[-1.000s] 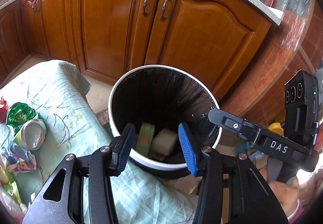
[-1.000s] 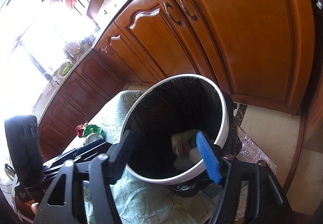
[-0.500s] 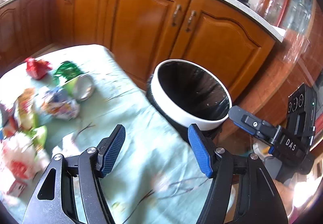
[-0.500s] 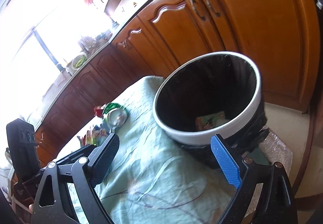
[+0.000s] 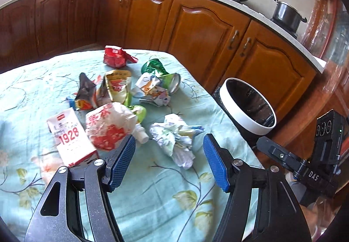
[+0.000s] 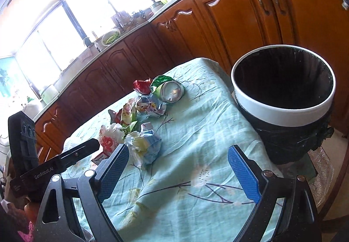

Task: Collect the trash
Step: 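Grasp the white-and-red plastic bag with the left tool while the right tool grasps a crumpled blue bag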

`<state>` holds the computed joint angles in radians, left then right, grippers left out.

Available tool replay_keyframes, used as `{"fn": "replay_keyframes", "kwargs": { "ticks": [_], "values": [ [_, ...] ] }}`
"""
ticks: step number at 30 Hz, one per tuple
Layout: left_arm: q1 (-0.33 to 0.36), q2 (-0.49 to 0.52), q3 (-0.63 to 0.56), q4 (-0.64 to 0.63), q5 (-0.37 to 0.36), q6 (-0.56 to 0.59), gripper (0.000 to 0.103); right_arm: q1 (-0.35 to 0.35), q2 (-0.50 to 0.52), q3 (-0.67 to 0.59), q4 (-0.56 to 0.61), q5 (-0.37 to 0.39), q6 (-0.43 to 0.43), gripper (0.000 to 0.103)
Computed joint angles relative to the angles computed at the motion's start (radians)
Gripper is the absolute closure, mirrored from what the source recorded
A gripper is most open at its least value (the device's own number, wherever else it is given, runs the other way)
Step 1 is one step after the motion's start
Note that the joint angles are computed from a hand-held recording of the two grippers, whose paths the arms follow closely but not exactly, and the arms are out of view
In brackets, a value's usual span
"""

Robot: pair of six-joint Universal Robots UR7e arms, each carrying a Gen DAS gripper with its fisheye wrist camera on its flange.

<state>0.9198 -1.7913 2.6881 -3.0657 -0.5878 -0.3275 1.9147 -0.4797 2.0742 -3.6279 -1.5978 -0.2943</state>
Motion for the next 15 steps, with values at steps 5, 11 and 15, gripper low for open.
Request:
{"fn": "replay_keyframes", "kwargs": {
  "ticks": [5, 11, 15],
  "values": [
    [-0.011, -0.116, 0.033, 0.085, 0.049, -0.040, 0.037, 0.030, 0.013, -0.017, 0.040, -0.004, -0.018, 0.010],
    [0.016, -0.177, 0.035, 0.104, 0.061, -0.028, 0.037, 0.063, 0.033, -0.049, 0.079, -0.009, -0.024, 0.010],
    [0.034, -0.188, 0.029, 0.100, 0.060, -0.008, 0.037, 0.077, 0.047, -0.071, 0.100, -0.010, -0.028, 0.010]
  ]
}}
